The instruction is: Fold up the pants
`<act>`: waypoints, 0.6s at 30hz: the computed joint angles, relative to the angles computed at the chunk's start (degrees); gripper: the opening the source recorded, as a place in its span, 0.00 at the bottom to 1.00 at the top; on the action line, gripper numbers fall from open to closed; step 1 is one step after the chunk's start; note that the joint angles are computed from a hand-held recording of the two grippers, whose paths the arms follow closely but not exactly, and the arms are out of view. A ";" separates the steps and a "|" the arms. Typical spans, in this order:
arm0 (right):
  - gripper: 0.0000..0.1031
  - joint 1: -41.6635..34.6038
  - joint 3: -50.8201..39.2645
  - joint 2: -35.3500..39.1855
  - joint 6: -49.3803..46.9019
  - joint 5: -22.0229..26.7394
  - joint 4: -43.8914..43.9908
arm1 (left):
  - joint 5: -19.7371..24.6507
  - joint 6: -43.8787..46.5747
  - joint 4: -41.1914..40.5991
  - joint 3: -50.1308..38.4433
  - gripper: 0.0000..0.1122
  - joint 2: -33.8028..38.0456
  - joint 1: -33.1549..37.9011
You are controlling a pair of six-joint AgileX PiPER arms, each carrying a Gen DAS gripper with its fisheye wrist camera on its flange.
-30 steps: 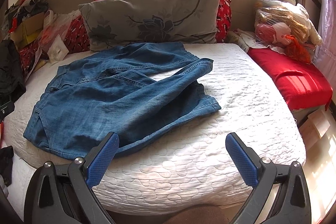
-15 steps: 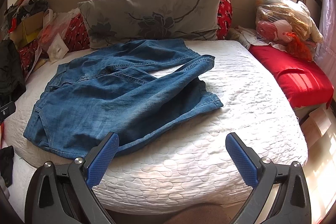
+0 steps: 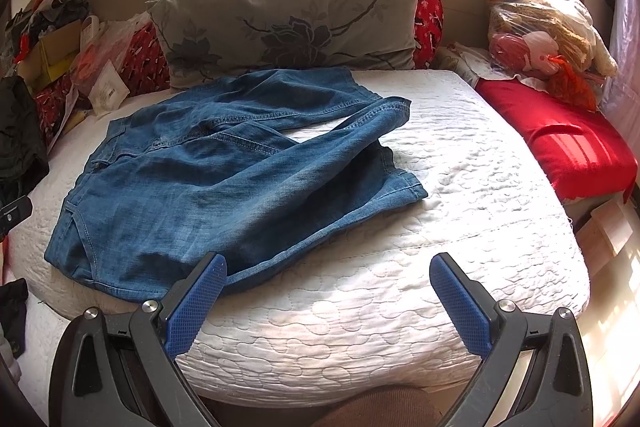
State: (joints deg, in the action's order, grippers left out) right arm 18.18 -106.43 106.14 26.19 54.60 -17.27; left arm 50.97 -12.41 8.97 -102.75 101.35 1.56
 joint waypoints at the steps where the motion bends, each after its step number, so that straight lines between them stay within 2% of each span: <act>1: 0.99 -0.03 -0.21 0.16 -0.05 0.10 0.07 | 0.17 -0.05 0.09 -0.29 0.92 0.22 -0.05; 18: 0.99 -1.28 -5.33 4.07 -3.62 1.80 3.76 | 3.24 -0.16 0.39 -5.27 0.92 4.10 -0.34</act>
